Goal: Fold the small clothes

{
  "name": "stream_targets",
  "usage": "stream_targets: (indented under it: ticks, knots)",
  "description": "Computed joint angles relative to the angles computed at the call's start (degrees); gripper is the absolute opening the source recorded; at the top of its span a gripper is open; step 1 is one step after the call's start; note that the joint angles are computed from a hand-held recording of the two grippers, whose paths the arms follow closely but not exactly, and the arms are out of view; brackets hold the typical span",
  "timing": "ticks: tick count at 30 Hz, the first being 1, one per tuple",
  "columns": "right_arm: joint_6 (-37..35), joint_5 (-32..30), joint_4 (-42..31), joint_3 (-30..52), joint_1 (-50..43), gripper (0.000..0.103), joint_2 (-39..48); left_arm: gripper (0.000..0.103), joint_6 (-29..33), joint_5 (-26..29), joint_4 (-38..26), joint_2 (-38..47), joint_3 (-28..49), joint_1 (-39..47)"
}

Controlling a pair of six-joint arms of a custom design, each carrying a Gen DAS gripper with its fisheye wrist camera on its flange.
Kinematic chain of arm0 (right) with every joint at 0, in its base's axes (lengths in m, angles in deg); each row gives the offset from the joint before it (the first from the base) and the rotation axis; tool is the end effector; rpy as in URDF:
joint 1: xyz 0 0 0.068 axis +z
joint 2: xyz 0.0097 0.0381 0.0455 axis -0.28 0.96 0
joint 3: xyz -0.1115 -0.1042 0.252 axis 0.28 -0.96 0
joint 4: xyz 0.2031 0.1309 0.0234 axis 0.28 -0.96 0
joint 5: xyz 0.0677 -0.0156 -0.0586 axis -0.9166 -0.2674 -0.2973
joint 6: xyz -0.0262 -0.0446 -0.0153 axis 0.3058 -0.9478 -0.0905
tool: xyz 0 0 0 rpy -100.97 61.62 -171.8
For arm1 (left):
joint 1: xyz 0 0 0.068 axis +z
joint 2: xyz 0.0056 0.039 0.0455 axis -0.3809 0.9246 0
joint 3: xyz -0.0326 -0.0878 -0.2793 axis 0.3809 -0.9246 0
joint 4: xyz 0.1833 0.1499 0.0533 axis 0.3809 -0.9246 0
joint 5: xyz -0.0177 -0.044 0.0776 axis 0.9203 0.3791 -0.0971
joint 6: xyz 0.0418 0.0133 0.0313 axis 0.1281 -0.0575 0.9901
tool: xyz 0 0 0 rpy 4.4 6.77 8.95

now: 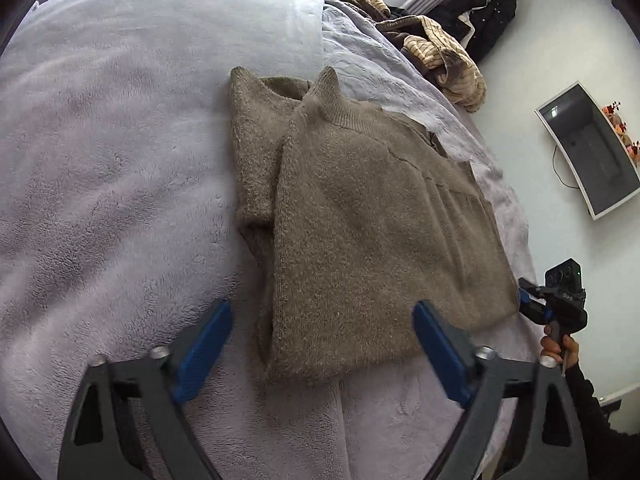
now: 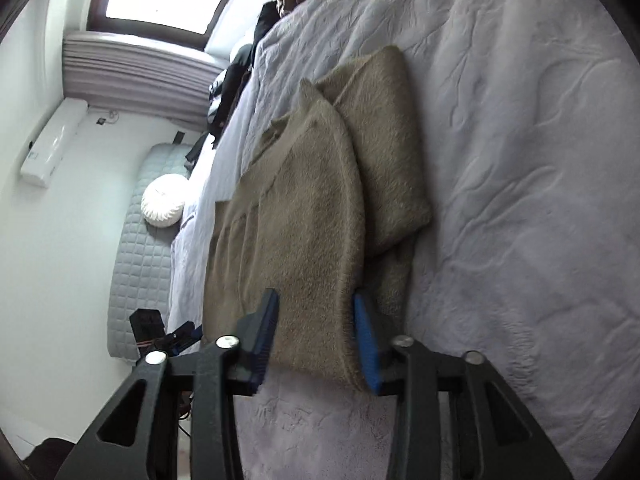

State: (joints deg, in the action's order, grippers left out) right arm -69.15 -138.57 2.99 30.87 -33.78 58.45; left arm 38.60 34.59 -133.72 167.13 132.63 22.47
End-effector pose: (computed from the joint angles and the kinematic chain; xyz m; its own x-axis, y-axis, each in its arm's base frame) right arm 0.3591 -0.0832 0.1808 -0.9748 0.0525 -0.2167 -0.1414 0.6056 0.7831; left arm 0.1919 0.1584 0.2150 -0.8449 -0.3840 -0.3724 -0.1409 0.8314 -0.5375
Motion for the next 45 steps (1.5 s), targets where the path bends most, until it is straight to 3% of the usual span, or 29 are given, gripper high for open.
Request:
stream_targets:
  ticks: [2,4,7,8,10,13,19,23,24,27,28,30,31,33,36,38,39,43,45]
  knots:
    - [-0.47,-0.14,0.21,-1.70,0.04,0.006,-1.84,0.065,-0.25,-1.38,-0.23,-0.40,-0.19,-0.52]
    - [-3.73,-2.10,-1.40,-2.84,-1.46,0.006,-4.06,0.040,0.84,-2.54,-0.59,-0.63,-0.32,-0.53]
    - [-4.59,-0.08,-1.28,-4.60,-4.09,0.006,-5.56,0.020,2.25,-5.86,0.73,-1.11,-1.39,-0.93]
    - [-3.17,1.80,0.49,-5.48,-4.32,0.006,-5.53,0.019,2.53,-7.09,1.76,-1.12,-2.05,-1.20]
    - [-0.34,5.12,3.99,-7.40,-5.30,0.006,-4.31,0.019,3.97,-8.72,3.71,-1.45,-3.58,-0.90]
    - [2.16,3.22,6.75,-9.48,-7.11,0.006,-3.48,0.019,5.00,-9.45,3.64,-3.17,-5.26,1.61]
    - [9.61,7.91,14.34,-12.49,-7.97,0.010,-12.31,0.019,8.98,-9.98,-1.54,-9.63,-2.59,6.17]
    - [15.04,5.01,15.72,-8.65,-5.96,0.011,-14.01,0.019,2.20,-10.50,1.77,-8.57,2.85,-0.12]
    - [17.83,6.50,16.74,-7.05,-3.58,0.014,-13.75,0.019,-0.72,-11.42,3.50,-7.84,3.98,-2.67]
    - [23.83,10.09,20.32,-1.89,3.26,0.050,-11.13,0.019,-10.03,-14.49,10.29,-4.04,7.50,-10.77]
    - [24.71,10.97,20.67,1.07,5.55,0.051,-9.04,0.019,-12.37,-15.66,11.74,-2.50,9.03,-13.25]
    - [26.15,14.47,19.85,7.87,10.22,0.051,-4.58,0.023,-15.59,-17.77,13.67,0.19,11.69,-17.43]
    - [26.69,17.68,19.68,11.40,12.46,0.051,-2.31,0.050,-16.71,-19.00,14.47,1.37,12.89,-19.20]
    - [27.34,22.13,19.35,17.22,15.69,0.051,1.58,0.076,-19.22,-21.93,19.46,1.57,12.53,-22.07]
    - [27.47,28.71,16.92,26.70,19.89,0.051,8.13,0.076,-19.84,-24.22,21.33,4.22,15.17,-25.18]
    - [26.55,32.87,13.23,31.39,21.58,0.029,11.24,0.076,-20.85,-25.32,21.86,7.44,17.75,-26.51]
    - [25.92,35.00,13.78,31.32,22.46,0.008,11.18,0.076,-21.30,-26.03,22.09,8.97,18.77,-27.01]
    - [25.08,41.96,21.49,25.25,23.80,0.008,7.70,0.076,-22.59,-30.20,24.17,14.70,19.72,-27.46]
    - [26.06,42.43,19.37,27.24,22.82,0.009,9.77,0.076,-23.25,-33.00,23.54,17.71,20.12,-26.61]
